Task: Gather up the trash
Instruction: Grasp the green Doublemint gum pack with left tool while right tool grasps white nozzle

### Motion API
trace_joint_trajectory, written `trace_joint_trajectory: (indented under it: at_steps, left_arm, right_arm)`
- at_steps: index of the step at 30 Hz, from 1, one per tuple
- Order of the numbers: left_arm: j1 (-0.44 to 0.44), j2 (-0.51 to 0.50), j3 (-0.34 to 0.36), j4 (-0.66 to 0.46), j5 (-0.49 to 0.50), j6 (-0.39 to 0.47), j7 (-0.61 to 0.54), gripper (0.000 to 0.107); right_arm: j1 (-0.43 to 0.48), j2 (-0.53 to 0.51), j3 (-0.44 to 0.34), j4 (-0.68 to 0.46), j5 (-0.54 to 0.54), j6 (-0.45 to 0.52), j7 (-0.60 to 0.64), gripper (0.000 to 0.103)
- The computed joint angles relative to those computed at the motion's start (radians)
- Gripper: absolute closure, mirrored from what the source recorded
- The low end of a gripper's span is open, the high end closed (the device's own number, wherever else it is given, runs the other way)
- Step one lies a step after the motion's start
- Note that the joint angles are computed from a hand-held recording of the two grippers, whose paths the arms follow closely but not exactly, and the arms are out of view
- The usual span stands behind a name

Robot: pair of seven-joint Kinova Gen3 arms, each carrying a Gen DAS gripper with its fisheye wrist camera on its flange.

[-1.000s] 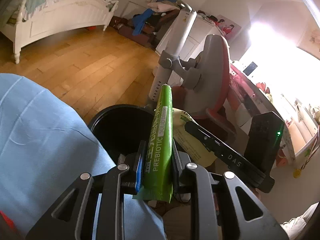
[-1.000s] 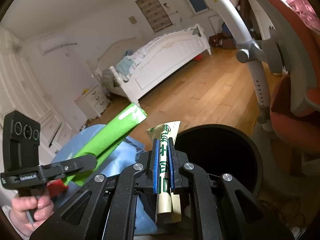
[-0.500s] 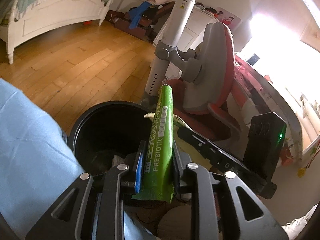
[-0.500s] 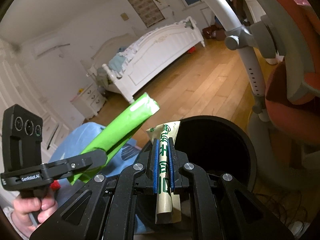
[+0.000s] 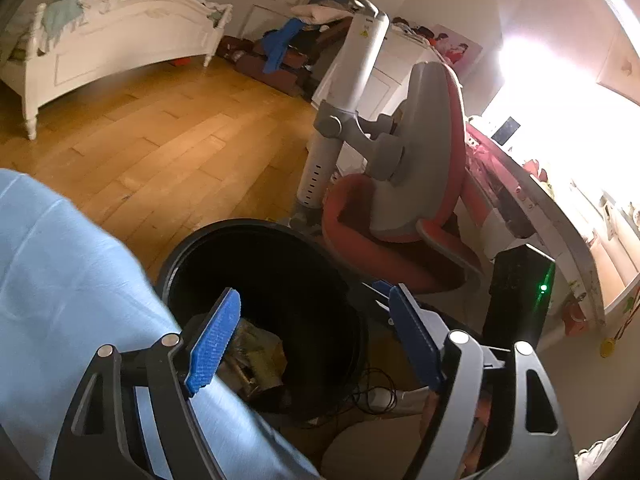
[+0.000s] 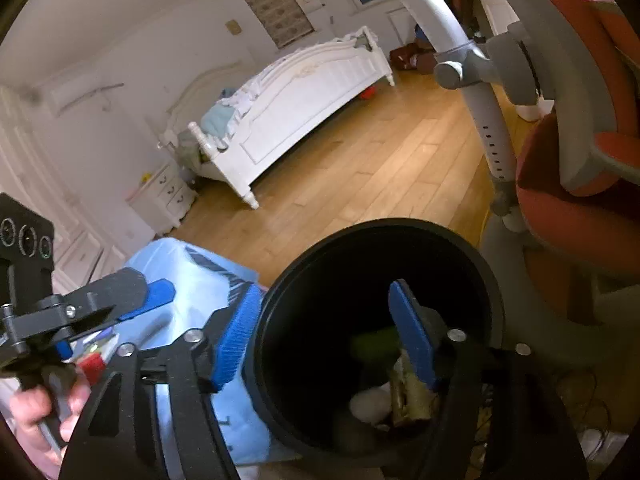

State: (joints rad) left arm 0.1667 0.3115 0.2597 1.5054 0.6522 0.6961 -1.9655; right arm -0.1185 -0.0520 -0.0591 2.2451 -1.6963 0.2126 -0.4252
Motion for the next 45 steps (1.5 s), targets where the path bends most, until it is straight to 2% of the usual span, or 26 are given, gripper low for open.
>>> trace_joint_trajectory:
  at_steps: [2, 5, 8, 11, 14, 18, 21, 24, 26, 29, 34, 35, 37, 40, 43, 45]
  left_arm:
    - [-0.012, -0.04, -0.006, 0.036, 0.01, -0.012, -0.003, 0.024]
    - [-0.04, -0.111, -0.02, 0.101, 0.051, -0.027, -0.034, 0.023]
    - [-0.059, -0.192, -0.055, 0.173, 0.097, -0.039, -0.064, 0.021]
    - [-0.079, -0.275, -0.111, 0.243, 0.147, -0.036, -0.105, 0.02]
    - [-0.093, -0.361, -0.18, 0.311, 0.146, -0.036, -0.109, 0.02]
    - [-0.114, -0.451, -0.276, 0.379, 0.094, -0.027, -0.105, 0.02]
    - [-0.15, -0.488, -0.323, 0.405, 0.003, -0.011, -0.079, 0.021]
    - [-0.168, -0.487, -0.337, 0.403, -0.08, 0.011, -0.059, 0.021]
    - [-0.175, -0.472, -0.341, 0.392, -0.124, 0.03, -0.061, 0.03]
    - [-0.185, -0.449, -0.358, 0.378, -0.134, 0.064, -0.106, 0.039]
    - [-0.21, -0.416, -0.349, 0.365, -0.146, 0.085, -0.149, 0.054]
    - [-0.215, -0.409, -0.348, 0.362, -0.143, 0.088, -0.157, 0.059]
    - [-0.229, -0.393, -0.349, 0.354, -0.13, 0.1, -0.175, 0.064]
    - [-0.255, -0.378, -0.354, 0.349, -0.11, 0.115, -0.212, 0.066]
    - [-0.28, -0.37, -0.363, 0.347, -0.069, 0.137, -0.275, 0.066]
    - [-0.293, -0.366, -0.362, 0.343, -0.062, 0.148, -0.297, 0.067]
  right_arm:
    - [-0.01, -0.007, -0.008, -0.01, 0.075, -0.006, -0.073, 0.031]
    - [-0.025, -0.014, -0.033, -0.029, 0.197, -0.012, -0.192, 0.03]
    - [0.016, -0.019, -0.119, -0.058, 0.319, -0.016, -0.307, 0.03]
    - [0.094, -0.023, -0.257, -0.092, 0.441, -0.021, -0.426, 0.029]
    - [0.07, -0.016, -0.301, -0.133, 0.563, -0.022, -0.528, 0.029]
    - [-0.102, 0.011, -0.207, -0.203, 0.725, 0.006, -0.65, 0.029]
    - [-0.241, 0.059, -0.099, -0.318, 0.847, 0.112, -0.71, 0.029]
    - [-0.38, 0.126, -0.001, -0.457, 0.969, 0.217, -0.736, 0.029]
    - [-0.473, 0.176, 0.061, -0.55, 1.051, 0.274, -0.752, 0.029]
    - [-0.592, 0.257, 0.145, -0.689, 1.168, 0.355, -0.766, 0.036]
    - [-0.678, 0.407, 0.207, -0.92, 1.285, 0.511, -0.723, 0.041]
    - [-0.678, 0.434, 0.201, -0.967, 1.308, 0.545, -0.721, 0.044]
    - [-0.647, 0.486, 0.14, -1.059, 1.382, 0.62, -0.724, 0.048]
    - [-0.625, 0.546, 0.074, -1.148, 1.486, 0.677, -0.734, 0.049]
    - [-0.644, 0.605, 0.094, -1.238, 1.482, 0.738, -0.698, 0.049]
    - [-0.64, 0.642, 0.072, -1.299, 1.5, 0.788, -0.668, 0.049]
